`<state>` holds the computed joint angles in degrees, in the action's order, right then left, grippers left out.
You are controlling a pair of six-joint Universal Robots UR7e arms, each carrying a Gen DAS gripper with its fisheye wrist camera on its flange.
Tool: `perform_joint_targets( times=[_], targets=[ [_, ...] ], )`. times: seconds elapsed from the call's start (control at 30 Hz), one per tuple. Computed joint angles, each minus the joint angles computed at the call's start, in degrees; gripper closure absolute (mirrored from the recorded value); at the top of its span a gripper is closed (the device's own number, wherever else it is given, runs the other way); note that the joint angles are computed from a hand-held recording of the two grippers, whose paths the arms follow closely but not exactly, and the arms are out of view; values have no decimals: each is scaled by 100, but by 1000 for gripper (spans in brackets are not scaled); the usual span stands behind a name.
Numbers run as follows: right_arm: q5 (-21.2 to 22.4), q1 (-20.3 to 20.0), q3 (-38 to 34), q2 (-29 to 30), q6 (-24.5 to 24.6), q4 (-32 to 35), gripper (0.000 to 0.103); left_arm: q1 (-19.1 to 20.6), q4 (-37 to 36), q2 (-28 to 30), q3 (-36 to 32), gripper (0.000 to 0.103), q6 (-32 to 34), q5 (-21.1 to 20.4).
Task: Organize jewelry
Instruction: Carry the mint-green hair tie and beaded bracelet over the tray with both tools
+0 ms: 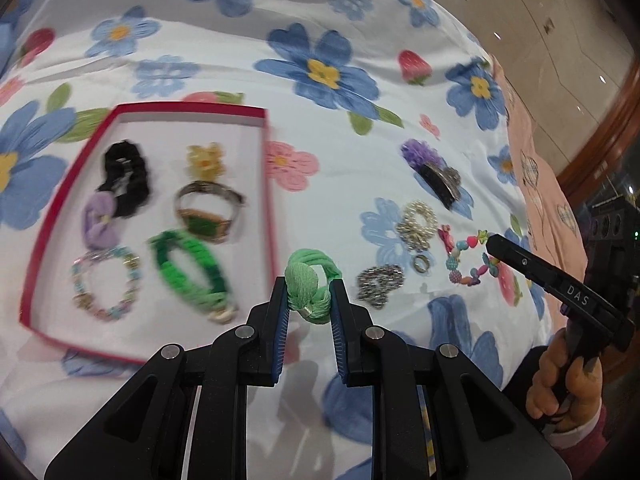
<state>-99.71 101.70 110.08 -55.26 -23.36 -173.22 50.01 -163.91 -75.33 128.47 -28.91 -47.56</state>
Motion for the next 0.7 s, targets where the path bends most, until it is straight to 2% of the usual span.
perform_joint_targets(
  times=[0.3, 0.7],
  targets=[
    [200, 258, -135, 313, -5, 240, 95, 8, 108, -663, 432, 85, -354, 361],
    [530, 682, -556, 914, -88, 676, 95, 159, 390, -1363, 740, 85, -642, 640]
  ],
)
